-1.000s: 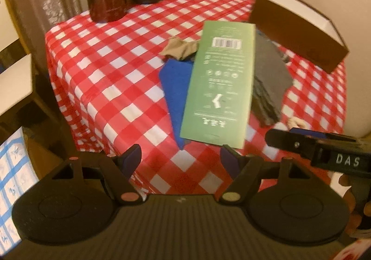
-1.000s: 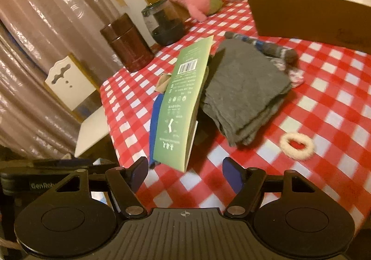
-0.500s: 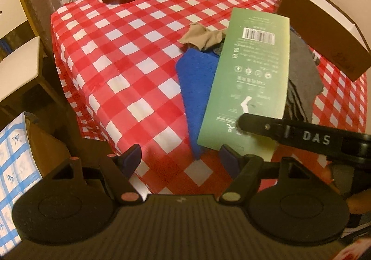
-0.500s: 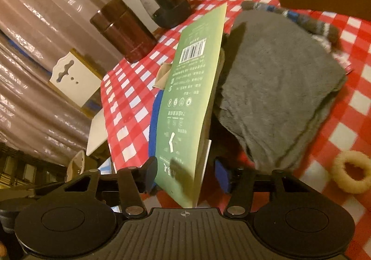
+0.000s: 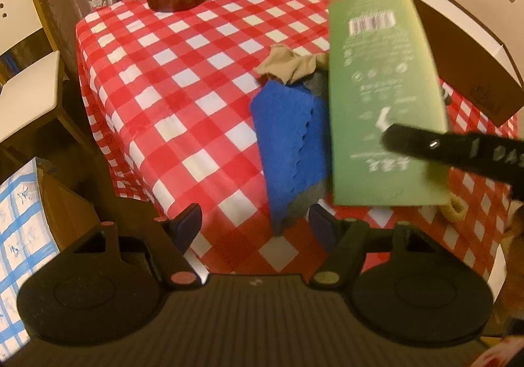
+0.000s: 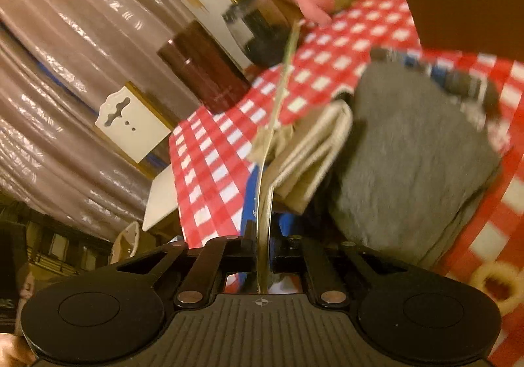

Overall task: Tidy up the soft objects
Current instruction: 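Lift the green card with the right gripper while the left gripper grasps the beige stocking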

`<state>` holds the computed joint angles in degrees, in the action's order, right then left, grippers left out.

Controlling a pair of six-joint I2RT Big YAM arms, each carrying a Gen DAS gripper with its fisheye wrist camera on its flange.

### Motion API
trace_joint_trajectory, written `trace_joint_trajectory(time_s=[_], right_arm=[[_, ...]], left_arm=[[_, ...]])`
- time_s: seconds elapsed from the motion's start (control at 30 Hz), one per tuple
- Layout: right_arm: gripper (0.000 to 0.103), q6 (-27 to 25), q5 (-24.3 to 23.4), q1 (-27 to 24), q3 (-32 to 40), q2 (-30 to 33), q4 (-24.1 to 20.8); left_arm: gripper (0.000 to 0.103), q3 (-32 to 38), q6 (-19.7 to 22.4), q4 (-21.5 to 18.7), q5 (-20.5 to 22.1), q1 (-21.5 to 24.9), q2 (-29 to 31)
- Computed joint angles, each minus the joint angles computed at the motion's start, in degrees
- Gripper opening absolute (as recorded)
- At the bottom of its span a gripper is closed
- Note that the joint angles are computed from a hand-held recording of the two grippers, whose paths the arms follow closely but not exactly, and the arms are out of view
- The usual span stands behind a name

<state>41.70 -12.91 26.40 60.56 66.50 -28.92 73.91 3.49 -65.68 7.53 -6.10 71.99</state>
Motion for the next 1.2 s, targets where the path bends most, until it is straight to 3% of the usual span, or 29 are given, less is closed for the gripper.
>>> trace_joint_trajectory(time_s=[0.17,0.47,0.63,0.93,1.2], right_arm=[[0.007,-2.3,-0.5,-2.2,2.2,-2.3,-3.1],[0.007,-9.9,-4.2,-10.7,7.2,-5.0,-12.0],[0.007,-12.0,-4.1,-14.6,7.1,-6.7,-15.3],[0.007,-10.1,3.3,-16.7,7.1,-7.1,-21.6],[0.007,-4.3,12.7,-13.6,8.0,-6.2,-25.6]], left_arm=[[0.070,1.4,-0.8,0.4,-0.3,-1.3,0.4],[0.070,3.5,-2.9,2.1,-1.8,-5.0,1.8],[0.068,5.3,-1.9,3.4,-1.6,-5.9,3.7],[0.068,12.4,7.3,3.4,1.5,-4.7,12.0],[0.068,19.7,18.5,2.3,4.2,-2.9,20.6]])
